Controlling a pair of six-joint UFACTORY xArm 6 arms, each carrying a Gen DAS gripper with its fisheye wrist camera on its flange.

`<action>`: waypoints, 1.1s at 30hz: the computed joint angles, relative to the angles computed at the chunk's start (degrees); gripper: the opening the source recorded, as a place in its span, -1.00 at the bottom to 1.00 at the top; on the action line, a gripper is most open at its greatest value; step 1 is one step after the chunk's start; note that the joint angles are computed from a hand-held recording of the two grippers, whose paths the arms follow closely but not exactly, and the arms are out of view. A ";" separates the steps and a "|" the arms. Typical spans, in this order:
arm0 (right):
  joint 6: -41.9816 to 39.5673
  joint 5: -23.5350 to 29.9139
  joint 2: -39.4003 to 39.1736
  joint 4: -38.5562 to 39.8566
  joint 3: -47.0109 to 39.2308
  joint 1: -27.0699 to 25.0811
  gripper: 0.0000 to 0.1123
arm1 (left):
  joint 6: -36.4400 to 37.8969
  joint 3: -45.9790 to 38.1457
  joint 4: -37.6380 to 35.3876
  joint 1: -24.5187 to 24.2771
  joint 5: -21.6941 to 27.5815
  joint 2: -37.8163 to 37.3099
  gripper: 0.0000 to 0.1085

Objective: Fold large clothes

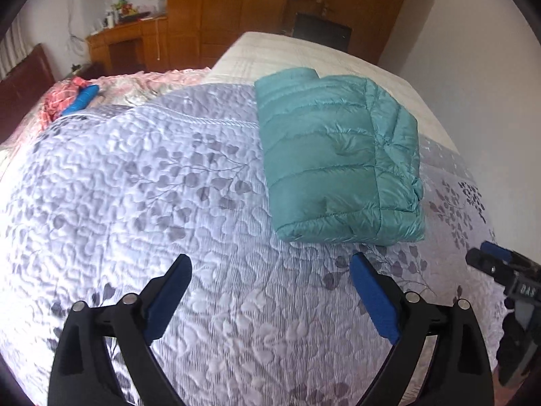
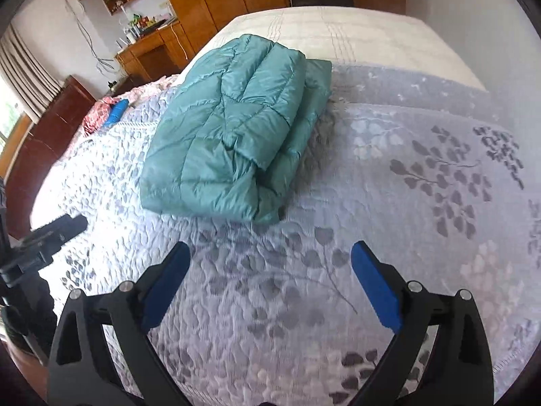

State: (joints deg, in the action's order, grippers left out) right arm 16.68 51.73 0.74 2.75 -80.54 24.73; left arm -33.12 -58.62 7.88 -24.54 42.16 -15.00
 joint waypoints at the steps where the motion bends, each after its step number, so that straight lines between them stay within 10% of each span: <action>1: 0.79 0.17 -0.65 -1.06 0.36 0.47 0.70 | -1.39 -0.01 1.66 -0.39 0.83 -0.43 0.74; 33: 12.23 9.72 -10.18 -11.50 2.16 7.20 0.70 | -8.85 -0.96 10.06 -9.61 16.71 -12.14 0.76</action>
